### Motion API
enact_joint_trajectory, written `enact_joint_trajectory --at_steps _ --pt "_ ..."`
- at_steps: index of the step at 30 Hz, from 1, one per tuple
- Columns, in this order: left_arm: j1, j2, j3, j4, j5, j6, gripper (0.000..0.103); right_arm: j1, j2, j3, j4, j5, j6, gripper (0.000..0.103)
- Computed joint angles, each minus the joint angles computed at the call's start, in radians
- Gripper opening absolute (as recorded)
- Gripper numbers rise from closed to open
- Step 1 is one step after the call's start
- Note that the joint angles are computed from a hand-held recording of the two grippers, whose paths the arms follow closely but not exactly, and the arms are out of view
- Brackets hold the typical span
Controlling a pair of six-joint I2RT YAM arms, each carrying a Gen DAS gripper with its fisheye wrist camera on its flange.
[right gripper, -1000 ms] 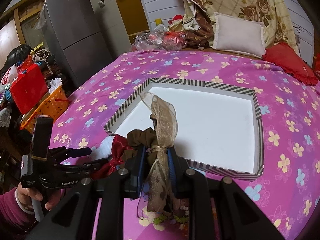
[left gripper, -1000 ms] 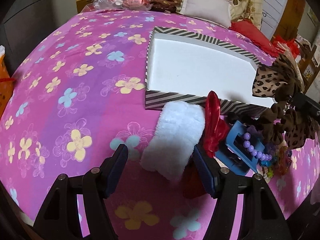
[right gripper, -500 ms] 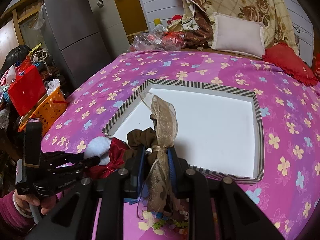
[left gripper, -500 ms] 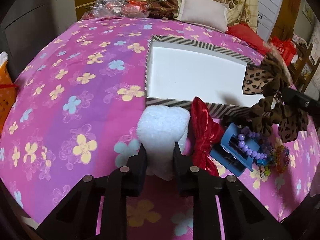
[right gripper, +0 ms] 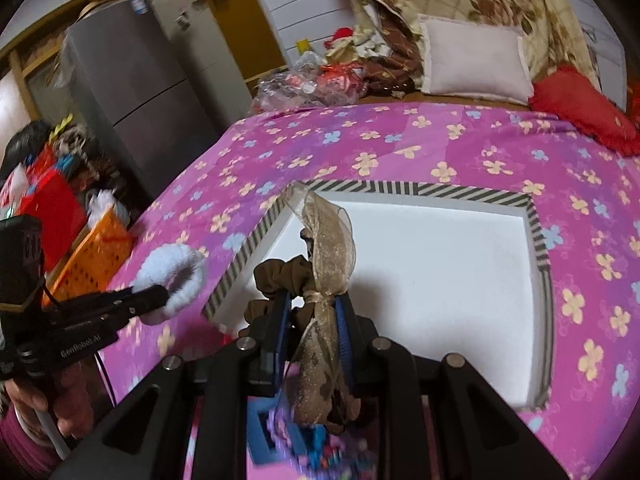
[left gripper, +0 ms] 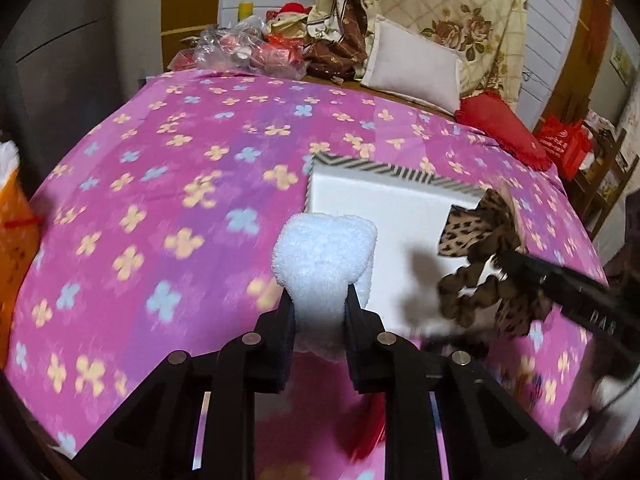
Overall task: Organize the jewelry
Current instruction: 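Place the white scrunchie in the tray while the right tool drops the leopard bow beside it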
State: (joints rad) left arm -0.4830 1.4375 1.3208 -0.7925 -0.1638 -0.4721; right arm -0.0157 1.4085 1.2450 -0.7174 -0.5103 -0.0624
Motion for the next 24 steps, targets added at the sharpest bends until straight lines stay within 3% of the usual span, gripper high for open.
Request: enact_joint_trajectory --at_steps 11,19,21,23,24 --pt "0.055 0.470 0.441 -0.084 0.013 -0.019 0.017 0.010 0.375 0.232 0.156 0.002 0.310 0.023" --pt "0.086 0.599 0.524 -0.093 0.025 -0.040 0.017 0.056 0.604 0.398 0.136 0.007 0.362 0.027" --pt "0.085 0.606 0.534 -0.089 0.034 -0.046 0.017 0.052 0.632 0.427 0.113 -0.022 0.358 0.036" --pt "0.075 0.620 0.561 -0.115 0.026 -0.039 0.020 0.047 0.614 0.413 0.119 -0.015 0.355 0.059" --pt "0.075 0.619 0.560 -0.115 0.031 -0.035 0.021 0.044 0.595 0.397 0.124 -0.006 0.342 0.060"
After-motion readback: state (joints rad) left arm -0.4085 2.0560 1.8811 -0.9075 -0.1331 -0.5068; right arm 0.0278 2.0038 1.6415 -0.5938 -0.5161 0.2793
